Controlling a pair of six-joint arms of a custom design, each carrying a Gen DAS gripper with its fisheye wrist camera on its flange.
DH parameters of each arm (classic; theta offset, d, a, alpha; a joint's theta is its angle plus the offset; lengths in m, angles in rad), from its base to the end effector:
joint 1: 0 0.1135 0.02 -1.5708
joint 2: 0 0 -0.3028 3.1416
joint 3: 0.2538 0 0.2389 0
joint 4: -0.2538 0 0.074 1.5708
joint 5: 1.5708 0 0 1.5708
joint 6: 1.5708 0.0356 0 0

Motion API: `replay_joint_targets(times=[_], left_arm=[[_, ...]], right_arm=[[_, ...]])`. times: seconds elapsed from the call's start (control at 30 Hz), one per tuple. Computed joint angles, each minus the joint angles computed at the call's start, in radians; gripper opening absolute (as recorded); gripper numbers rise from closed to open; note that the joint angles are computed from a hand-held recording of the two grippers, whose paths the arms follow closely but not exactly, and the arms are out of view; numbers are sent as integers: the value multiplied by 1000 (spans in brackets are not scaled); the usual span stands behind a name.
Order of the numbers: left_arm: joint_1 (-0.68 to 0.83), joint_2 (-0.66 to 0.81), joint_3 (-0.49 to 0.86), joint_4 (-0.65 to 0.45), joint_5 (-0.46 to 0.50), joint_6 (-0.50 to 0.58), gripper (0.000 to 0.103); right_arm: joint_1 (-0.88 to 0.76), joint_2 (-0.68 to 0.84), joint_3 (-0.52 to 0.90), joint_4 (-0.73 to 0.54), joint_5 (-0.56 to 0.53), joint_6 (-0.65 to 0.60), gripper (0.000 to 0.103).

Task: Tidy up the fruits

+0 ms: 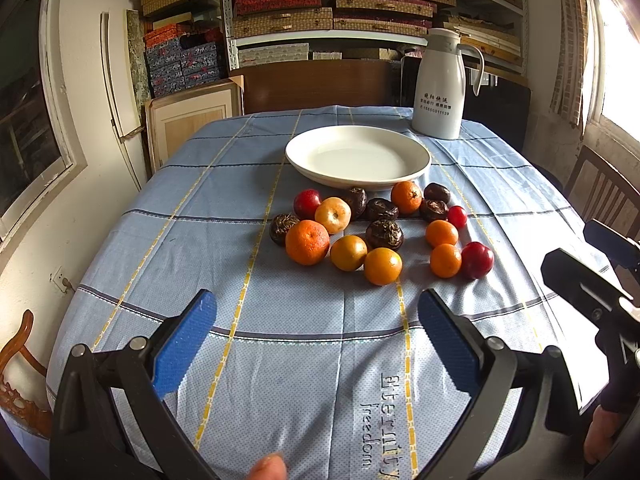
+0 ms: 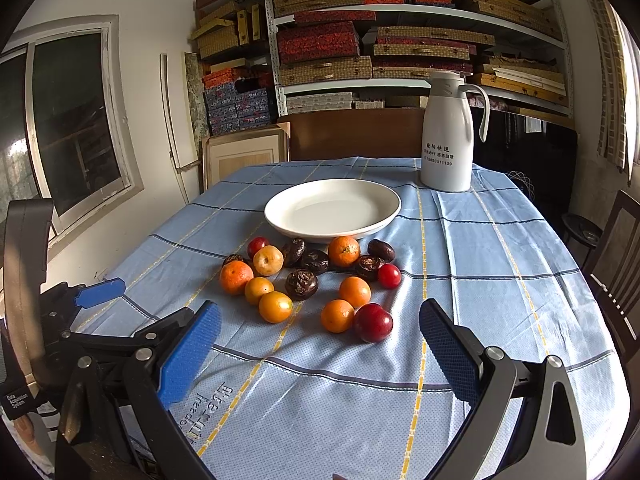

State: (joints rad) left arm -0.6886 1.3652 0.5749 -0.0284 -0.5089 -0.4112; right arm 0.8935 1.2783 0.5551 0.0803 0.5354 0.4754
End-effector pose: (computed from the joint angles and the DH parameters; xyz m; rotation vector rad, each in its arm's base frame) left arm 0.1927 -0.1361 0.2111 0.0823 2.2611 0.0347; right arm 0.1580 0.1674 0.2327 -0.1539 2.1146 0.2181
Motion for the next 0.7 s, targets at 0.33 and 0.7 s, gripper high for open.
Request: replay_joint_targets(times=[0.33,0.7], left_arm=[[4,3,-17,15,6,3,99],[4,12,-13,14,7,3,99]], right_arm=[[1,5,-1,6,1,0,99],[-2,5,-6,13,-1,-3,99]])
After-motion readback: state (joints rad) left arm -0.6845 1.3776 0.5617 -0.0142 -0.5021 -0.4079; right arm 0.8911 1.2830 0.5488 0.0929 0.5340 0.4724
